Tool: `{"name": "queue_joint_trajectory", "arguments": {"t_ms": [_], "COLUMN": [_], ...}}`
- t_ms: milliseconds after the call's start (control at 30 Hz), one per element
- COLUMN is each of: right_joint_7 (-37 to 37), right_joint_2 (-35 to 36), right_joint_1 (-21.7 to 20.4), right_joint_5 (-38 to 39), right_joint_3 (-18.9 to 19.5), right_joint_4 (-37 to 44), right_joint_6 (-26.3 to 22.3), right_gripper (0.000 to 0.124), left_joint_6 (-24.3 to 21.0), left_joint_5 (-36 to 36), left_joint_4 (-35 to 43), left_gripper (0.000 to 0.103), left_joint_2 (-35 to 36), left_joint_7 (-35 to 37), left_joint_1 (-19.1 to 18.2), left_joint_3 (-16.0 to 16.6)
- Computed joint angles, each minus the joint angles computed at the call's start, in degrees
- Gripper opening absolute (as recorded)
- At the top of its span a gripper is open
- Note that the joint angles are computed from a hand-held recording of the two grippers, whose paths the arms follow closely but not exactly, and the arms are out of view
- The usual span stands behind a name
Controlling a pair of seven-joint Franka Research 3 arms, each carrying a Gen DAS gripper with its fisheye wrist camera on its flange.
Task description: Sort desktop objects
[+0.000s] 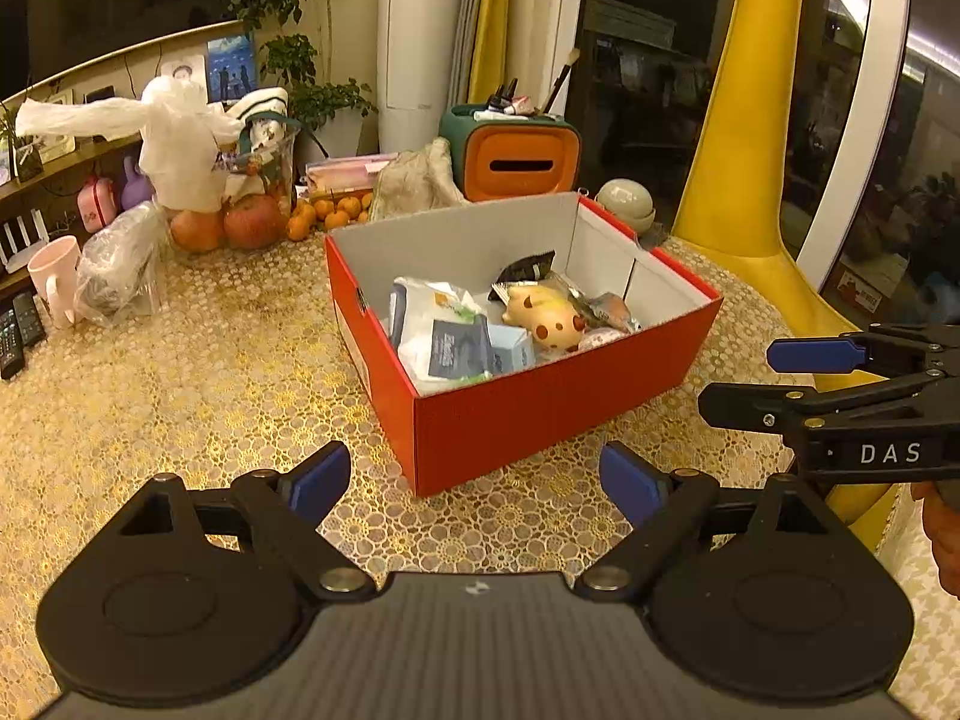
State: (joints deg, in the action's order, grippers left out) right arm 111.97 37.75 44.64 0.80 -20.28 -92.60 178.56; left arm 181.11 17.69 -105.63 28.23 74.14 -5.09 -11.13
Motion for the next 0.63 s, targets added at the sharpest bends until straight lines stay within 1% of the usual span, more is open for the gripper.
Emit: {"name": "queue_joint_trajectory", "arguments": {"t_ms": [133,200,233,300,467,533,633], "right_joint_7": [0.71,1.58,1.9,2.3,3.39,3.83,4.11], "right_joint_2": [0.04,0.21,0.32,0.29,0.35,0.41,0.33], "right_joint_1": [0.52,1.55,1.66,1.38,1.43,1.58,1.44], "right_joint_5": [0.21,-0.04,0.01,0.28,0.71,0.75,0.61], "right_joint_3": [-0.58,-1.84,-1.96,-1.62,-1.77,-1.99,-1.85], "right_joint_4": [-0.43,-0.78,-0.77,-0.96,-1.37,-1.46,-1.72], "right_joint_6": [-0.4,-0.23,-0.23,-0.07,-0.1,-0.27,-0.37], "right_gripper": [0.074,0.074,0.074,0.074,0.074,0.074,0.074], "left_joint_6": [-0.8,-0.81,-0.77,-0.88,-1.16,-1.16,-0.9], "left_joint_5": [-0.55,-0.44,-0.42,-0.53,-0.79,-1.01,-0.89], "left_joint_4": [0.0,0.0,-0.06,-0.15,-0.08,-0.11,-0.17], "left_gripper": [0.09,0.09,0.09,0.09,0.09,0.09,0.09], "left_joint_2": [0.51,0.56,0.58,0.65,0.68,0.78,0.75], "left_joint_7": [0.82,0.55,0.66,1.27,1.55,2.36,2.34], "left_joint_1": [1.53,0.68,0.73,1.43,1.13,2.05,1.25], "left_joint_3": [-1.81,-0.92,-0.99,-1.88,-1.75,-2.85,-2.08]}}
